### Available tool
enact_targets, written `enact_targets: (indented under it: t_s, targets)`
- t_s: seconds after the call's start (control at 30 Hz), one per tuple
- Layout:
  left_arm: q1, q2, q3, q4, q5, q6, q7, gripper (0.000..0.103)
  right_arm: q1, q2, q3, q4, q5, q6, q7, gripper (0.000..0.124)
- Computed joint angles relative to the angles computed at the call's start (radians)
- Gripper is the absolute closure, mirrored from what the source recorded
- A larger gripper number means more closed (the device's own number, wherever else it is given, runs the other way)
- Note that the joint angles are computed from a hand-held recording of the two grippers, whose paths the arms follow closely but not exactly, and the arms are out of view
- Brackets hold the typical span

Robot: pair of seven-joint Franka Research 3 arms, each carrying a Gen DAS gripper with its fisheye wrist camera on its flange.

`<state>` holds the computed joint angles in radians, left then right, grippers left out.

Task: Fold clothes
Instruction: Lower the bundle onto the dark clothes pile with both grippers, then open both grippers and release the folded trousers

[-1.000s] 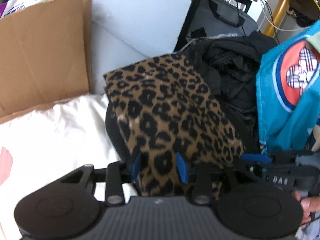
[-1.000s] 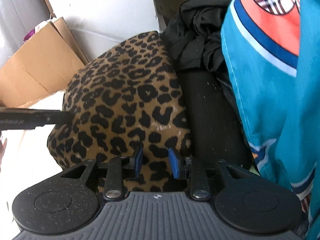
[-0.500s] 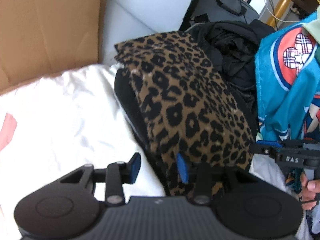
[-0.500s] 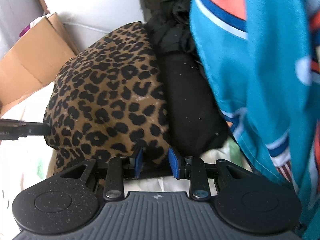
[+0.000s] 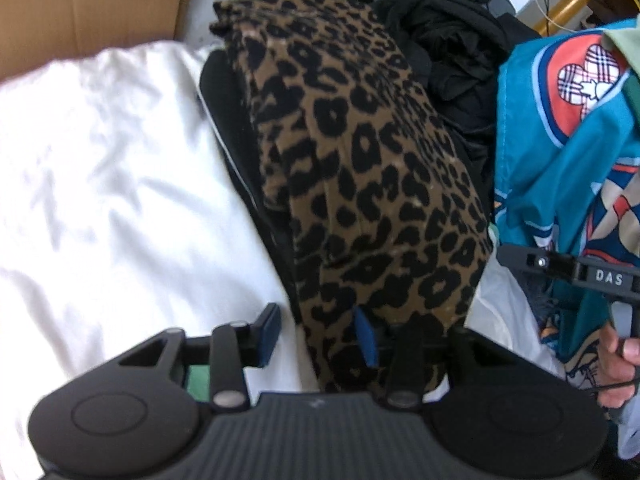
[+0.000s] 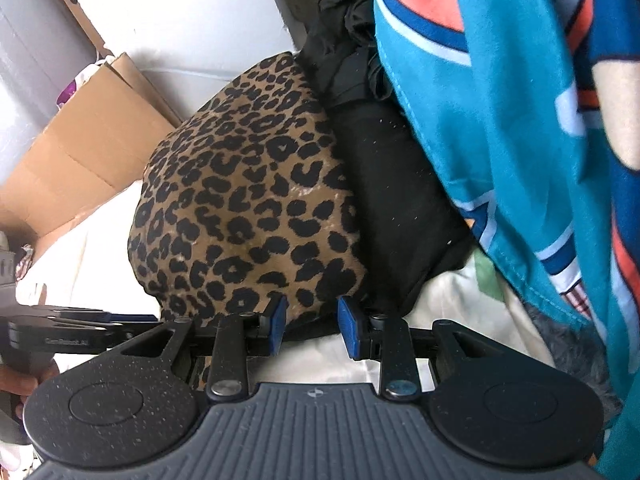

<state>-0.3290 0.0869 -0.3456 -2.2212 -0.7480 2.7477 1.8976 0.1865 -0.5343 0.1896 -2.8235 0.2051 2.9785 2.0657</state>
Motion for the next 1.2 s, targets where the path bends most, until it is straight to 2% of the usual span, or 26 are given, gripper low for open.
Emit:
enact_targets:
  t_s: [0.2, 0.27, 0.33, 0.43, 0.53, 0.57, 0.63, 0.77, 0.83, 1.07, 1.2]
  targets:
    - [-0.003, -0.027, 0.0, -0.017, -0.084, -0.075, 0.066, 0.062, 0.017, 0.011, -0.01, -0.002, 0.018, 0.008, 0.005, 0.088]
    - [-0.008, -0.047, 0.008, -0.036, -0.118, -0.102, 0.084, 0.081, 0.025, 0.01, -0.014, -0.003, 0.026, 0.008, 0.007, 0.088]
    - [-0.016, -0.061, 0.018, -0.052, -0.137, -0.115, 0.068, 0.092, 0.031, 0.004, -0.014, -0.005, 0.031, 0.004, 0.01, 0.088]
    - [-0.031, -0.082, 0.029, -0.072, -0.126, -0.103, 0.017, 0.092, 0.036, -0.012, -0.009, -0.012, 0.042, 0.001, 0.026, 0.088]
    - [-0.044, -0.107, 0.039, -0.079, -0.048, -0.106, -0.071, 0.088, 0.038, -0.034, 0.0, -0.018, 0.044, -0.003, 0.042, 0.088]
    - [-0.048, -0.116, 0.042, -0.081, -0.007, -0.11, -0.113, 0.083, 0.042, -0.041, -0.001, -0.021, 0.046, -0.003, 0.045, 0.088]
    - [-0.053, -0.136, 0.047, -0.083, 0.084, -0.124, -0.207, 0.08, 0.046, -0.054, 0.003, -0.024, 0.05, -0.005, 0.055, 0.088]
    - [-0.059, -0.187, 0.068, -0.082, 0.169, -0.177, -0.356, 0.066, 0.059, -0.086, 0.004, -0.036, 0.063, -0.015, 0.084, 0.087]
    - [-0.06, -0.22, 0.072, -0.077, 0.239, -0.202, -0.429, 0.065, 0.031, -0.115, 0.035, -0.02, 0.05, -0.099, 0.129, 0.082]
    - [-0.078, -0.328, 0.08, -0.016, 0.422, -0.32, -0.637, 0.039, 0.053, -0.232, 0.043, 0.062, -0.01, -0.357, 0.185, 0.076]
    - [-0.084, -0.369, 0.08, 0.032, 0.513, -0.399, -0.725, 0.033, 0.048, -0.282, 0.055, 0.113, -0.046, -0.471, 0.213, 0.046]
